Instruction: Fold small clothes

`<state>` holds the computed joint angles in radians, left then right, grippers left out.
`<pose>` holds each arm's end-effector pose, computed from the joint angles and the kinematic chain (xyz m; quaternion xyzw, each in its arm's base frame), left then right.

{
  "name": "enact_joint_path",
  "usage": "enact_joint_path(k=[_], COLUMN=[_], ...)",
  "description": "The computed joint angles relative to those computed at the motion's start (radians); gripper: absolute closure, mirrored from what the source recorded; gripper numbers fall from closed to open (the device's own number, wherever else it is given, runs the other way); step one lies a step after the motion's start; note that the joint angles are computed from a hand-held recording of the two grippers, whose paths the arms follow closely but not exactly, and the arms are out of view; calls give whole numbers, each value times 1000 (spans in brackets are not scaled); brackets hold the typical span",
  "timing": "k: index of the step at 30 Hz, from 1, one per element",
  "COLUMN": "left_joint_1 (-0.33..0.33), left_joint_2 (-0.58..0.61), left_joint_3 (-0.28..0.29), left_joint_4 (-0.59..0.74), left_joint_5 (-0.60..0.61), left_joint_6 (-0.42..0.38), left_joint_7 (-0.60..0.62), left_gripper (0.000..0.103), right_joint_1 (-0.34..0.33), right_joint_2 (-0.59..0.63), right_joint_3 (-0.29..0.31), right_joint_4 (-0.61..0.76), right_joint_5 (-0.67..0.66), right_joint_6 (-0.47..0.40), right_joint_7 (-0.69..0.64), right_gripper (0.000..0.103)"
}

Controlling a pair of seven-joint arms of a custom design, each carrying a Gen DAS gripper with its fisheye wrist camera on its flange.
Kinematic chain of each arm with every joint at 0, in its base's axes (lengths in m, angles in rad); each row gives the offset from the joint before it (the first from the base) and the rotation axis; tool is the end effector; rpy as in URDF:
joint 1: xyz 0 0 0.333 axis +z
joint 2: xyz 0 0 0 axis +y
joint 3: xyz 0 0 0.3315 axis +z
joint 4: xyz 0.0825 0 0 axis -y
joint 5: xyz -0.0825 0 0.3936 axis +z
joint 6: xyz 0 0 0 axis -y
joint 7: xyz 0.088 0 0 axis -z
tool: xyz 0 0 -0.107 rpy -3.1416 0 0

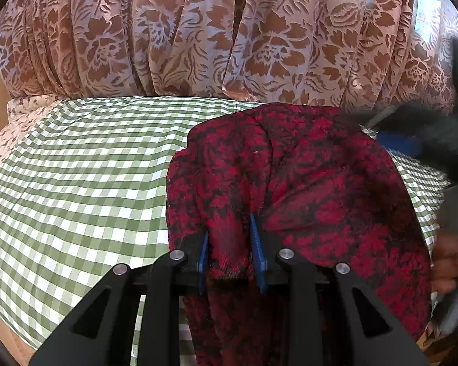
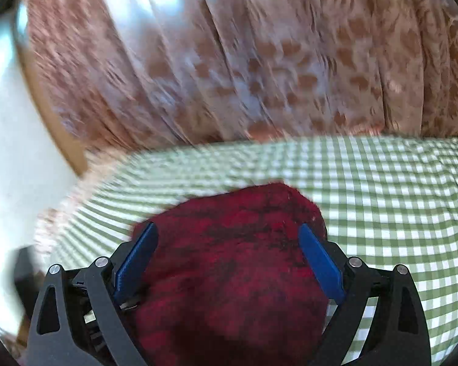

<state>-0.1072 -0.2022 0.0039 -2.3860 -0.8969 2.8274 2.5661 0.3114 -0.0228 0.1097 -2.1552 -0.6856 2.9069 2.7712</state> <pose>0.5087 -0.0129 0.4670 -0.5391 0.7495 -0.3380 0.1828 0.5157 0.2735 0.4998 -0.5886 0.6990 -0.1878 0.3601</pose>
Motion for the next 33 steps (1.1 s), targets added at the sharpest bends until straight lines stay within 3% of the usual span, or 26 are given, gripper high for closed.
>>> enact_joint_path(k=[2,3,5,10,25,29,33], left_joint_1=[-10,-18,-28,-42,-74,-85,-98], left_joint_2=[1,1,-4,-9,-71,-95,-123], left_joint_3=[1,-5,-14,-6,18,30,51], left_joint_4=[-6,-13,-28,-34,-105,-132,-156], left_joint_5=[-25,-39,-37,-11,155,223,281], left_joint_6=[11,44,91,104,171,195,211], left_joint_7=[23,39,48,20,-137,-194,-246], left_gripper=[79,79,79,79,76,71,59], right_joint_1=[39,37,52,72,51,38,17], right_joint_2=[106,123,114,110,71,45,9], right_joint_3=[-21,-21,-46,-61,-57,-47,-34], right_joint_4=[60,68,53,50,7,-17,-58], right_joint_5=[47,0,-18,-52,-116,-68,-17], right_joint_6=[-91,-99,-67,-71,-2,18,68], right_joint_7=[-80,-28,15,38,103,67,18], right_gripper=[11,11,11,11,8,4,4])
